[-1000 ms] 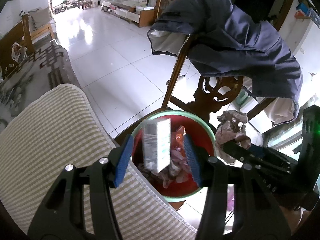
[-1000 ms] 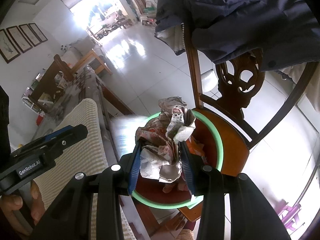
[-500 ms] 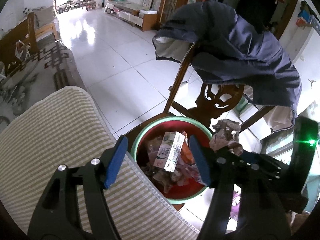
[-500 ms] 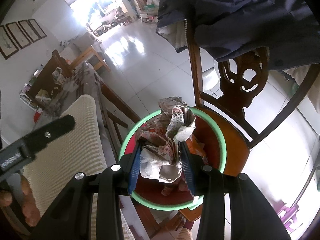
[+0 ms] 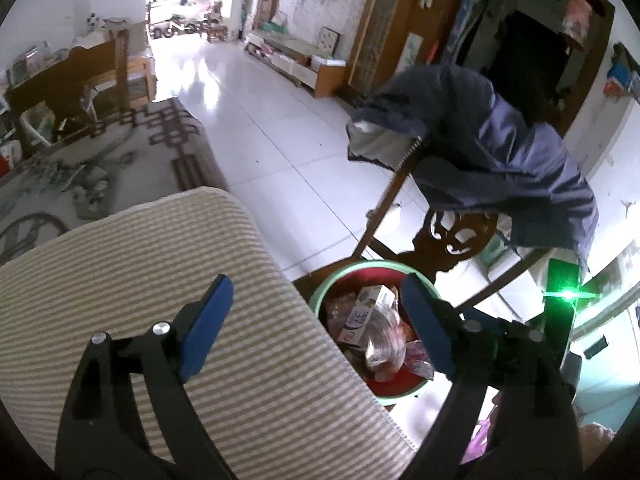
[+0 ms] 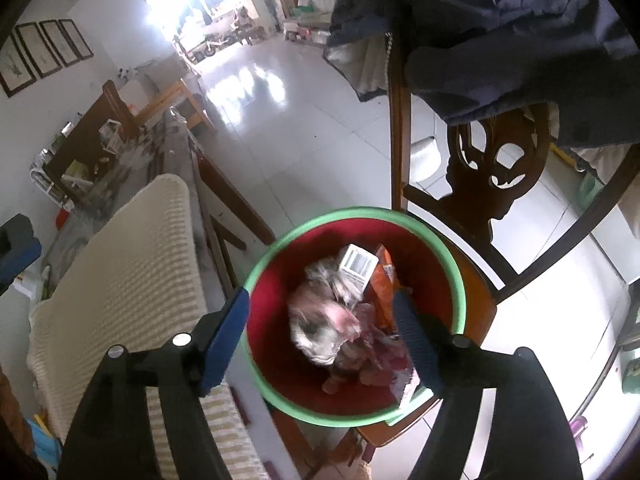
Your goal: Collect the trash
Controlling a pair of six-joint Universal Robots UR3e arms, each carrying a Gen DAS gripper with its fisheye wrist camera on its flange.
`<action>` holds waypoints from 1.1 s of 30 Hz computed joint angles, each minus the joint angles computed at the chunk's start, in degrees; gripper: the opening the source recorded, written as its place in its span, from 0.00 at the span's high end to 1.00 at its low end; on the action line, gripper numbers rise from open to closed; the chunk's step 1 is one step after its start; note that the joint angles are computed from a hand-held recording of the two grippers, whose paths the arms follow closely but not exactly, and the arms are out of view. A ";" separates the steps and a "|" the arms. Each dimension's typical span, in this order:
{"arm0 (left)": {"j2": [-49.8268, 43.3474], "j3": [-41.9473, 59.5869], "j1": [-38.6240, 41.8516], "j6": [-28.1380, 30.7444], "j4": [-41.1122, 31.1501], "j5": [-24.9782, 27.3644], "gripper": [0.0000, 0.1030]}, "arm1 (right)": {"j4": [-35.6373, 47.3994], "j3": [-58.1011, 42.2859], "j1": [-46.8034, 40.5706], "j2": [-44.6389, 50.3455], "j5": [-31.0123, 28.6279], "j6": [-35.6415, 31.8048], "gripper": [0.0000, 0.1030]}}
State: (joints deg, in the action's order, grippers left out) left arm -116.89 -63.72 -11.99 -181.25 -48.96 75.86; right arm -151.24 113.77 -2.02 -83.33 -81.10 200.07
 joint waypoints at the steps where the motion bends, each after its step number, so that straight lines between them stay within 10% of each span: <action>1: 1.24 -1.64 0.84 0.06 0.63 -0.42 0.19 | 0.08 -0.29 0.86 -0.23 -0.50 0.62 0.28; 17: 30.23 -37.21 21.02 9.76 23.46 -9.28 0.05 | -4.16 -19.35 28.91 4.30 -25.30 14.98 0.07; 26: 46.51 -47.65 43.96 20.02 16.49 -25.68 0.05 | -15.20 -48.12 51.35 28.62 -63.96 11.10 0.07; 33: 49.77 -45.87 54.04 24.89 5.26 -31.65 0.05 | 1.55 -59.64 52.18 32.68 -54.75 14.84 0.07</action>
